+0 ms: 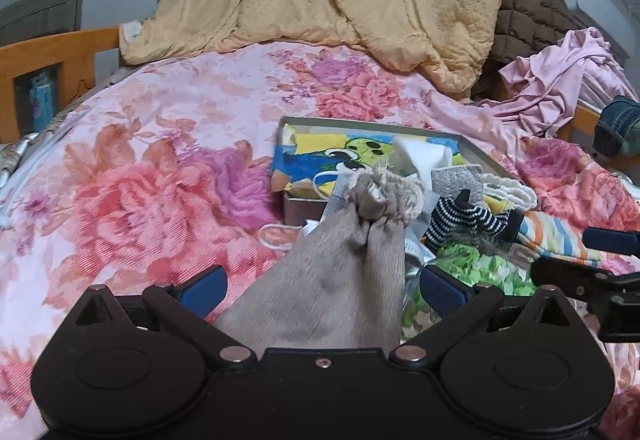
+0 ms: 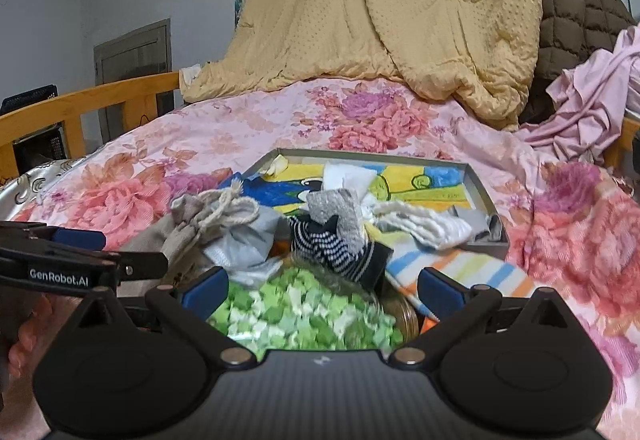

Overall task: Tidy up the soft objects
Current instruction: 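Grasp the grey drawstring pouch with the left tool while the right tool reaches the grey face mask, then grasp the grey face mask with the right tool while the left tool lifts the pouch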

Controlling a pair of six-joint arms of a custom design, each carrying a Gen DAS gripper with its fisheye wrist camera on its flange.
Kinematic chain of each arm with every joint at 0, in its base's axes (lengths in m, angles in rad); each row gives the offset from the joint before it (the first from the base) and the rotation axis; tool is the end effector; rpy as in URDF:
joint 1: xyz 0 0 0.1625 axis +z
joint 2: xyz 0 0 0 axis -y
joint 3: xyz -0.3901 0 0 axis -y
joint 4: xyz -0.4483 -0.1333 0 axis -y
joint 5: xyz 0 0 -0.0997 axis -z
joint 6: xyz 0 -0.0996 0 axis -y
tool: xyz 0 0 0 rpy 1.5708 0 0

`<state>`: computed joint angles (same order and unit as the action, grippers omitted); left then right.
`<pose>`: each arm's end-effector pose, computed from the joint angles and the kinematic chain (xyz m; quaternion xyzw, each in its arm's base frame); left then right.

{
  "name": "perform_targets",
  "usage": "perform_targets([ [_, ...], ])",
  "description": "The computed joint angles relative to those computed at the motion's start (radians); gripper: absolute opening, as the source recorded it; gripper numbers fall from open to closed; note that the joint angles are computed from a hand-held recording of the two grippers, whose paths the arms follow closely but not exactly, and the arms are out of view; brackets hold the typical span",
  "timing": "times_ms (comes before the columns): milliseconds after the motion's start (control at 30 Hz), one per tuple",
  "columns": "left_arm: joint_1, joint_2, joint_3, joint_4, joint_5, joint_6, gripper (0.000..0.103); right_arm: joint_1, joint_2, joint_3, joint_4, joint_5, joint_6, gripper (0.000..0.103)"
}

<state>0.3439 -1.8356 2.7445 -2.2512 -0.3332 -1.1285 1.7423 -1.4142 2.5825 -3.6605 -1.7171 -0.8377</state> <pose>-0.1711 -0.3028 0.1311 0.1058 0.8050 -0.4968 0.3065 0.1811 -0.3494 0.1552 0.4035 -0.7977 0.3976 0.2068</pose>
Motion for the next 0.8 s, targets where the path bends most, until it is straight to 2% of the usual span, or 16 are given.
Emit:
perform_targets([
  [200, 0.061, 0.115, 0.003, -0.351, -0.016, 0.235, 0.102, 0.008, 0.054, -0.035, -0.004, -0.007, -0.024, 0.103],
  [267, 0.081, 0.136, 0.002, -0.431, -0.031, 0.28, 0.102, 0.013, 0.067, -0.044, -0.004, -0.006, -0.033, 0.103],
  [367, 0.099, 0.128, 0.01, -0.488, -0.058, 0.31, 0.101, 0.023, 0.086, -0.06, -0.005, -0.008, -0.055, 0.102],
  [467, 0.122, 0.136, 0.018, -0.595, -0.107, 0.379, 0.091, 0.041, 0.114, -0.076, -0.023, -0.025, -0.086, 0.102],
  [600, 0.128, 0.16, 0.021, -0.673, -0.138, 0.458, 0.076, 0.061, 0.143, -0.1, -0.012, -0.059, -0.113, 0.097],
  [700, 0.138, 0.158, 0.022, -0.697, -0.163, 0.47, 0.066, 0.074, 0.173, -0.119, -0.012, -0.086, -0.13, 0.094],
  [800, 0.15, 0.137, 0.024, -0.689, -0.177, 0.44, 0.057, 0.087, 0.198, -0.149, 0.017, -0.104, -0.111, 0.092],
])
